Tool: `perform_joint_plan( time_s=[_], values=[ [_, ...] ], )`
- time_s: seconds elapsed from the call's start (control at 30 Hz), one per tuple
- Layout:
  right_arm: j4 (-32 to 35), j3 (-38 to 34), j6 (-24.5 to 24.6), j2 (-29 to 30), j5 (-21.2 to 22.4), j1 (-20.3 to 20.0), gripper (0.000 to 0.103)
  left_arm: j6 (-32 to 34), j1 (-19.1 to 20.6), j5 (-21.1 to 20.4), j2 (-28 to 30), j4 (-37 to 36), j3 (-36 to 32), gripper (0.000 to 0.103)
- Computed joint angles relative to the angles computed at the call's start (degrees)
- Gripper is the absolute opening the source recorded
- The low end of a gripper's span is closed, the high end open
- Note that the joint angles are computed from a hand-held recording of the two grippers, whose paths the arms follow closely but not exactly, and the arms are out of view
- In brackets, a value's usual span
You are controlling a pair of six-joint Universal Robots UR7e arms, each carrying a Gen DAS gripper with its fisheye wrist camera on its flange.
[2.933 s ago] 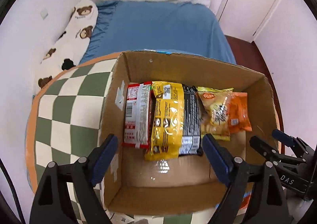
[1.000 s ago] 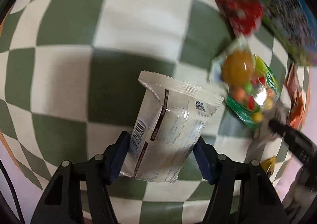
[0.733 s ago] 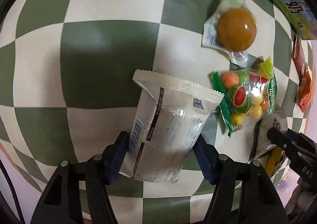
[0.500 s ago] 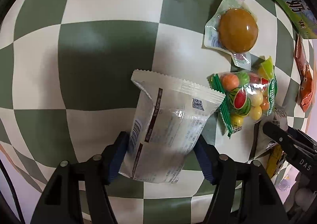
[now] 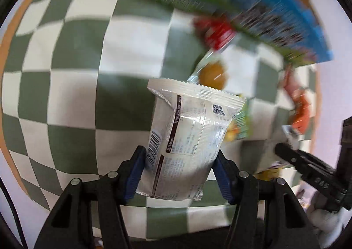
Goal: Organize snacks
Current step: 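Carry both packets into the cardboard box and open both tools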
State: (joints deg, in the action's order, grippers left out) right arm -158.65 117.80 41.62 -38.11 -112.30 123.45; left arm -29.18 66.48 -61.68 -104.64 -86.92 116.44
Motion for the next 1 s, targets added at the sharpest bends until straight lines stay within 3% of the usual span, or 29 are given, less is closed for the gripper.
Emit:
perform_joint_plan(
  time_s=[0.2, 0.4, 0.67, 0.8, 1.0],
  values=[
    [-2.1, -2.4, -2.7, -5.0, 1.1, 2.3, 0.048, 3.2, -3.2, -3.8, 3.9, -4.1, -8.2, 0.057],
    [-3.2, -10.0, -8.2, -6.9, 1.0, 4.1, 0.048, 7.8, -5.0, -2.1, 11.4, -10.7, -15.8, 0.057],
    [5.5, -27.6, -17.5, -0.2, -4.7, 2.3, 0.048, 10.2, 0.1, 1.3, 27.4, -9.0, -31.2, 0.057],
    [11.3, -33.5, -17.8, 4.1, -3.1, -0.4, 0.048, 8.4, 3.0, 2.0, 33.2, -4.9, -36.6, 0.057],
    [16.8, -38.0, -17.9, 8.5, -1.9, -3.2, 0.048, 7.0, 4.2, 4.2, 36.8, -0.8, -39.3, 0.058]
  ],
)
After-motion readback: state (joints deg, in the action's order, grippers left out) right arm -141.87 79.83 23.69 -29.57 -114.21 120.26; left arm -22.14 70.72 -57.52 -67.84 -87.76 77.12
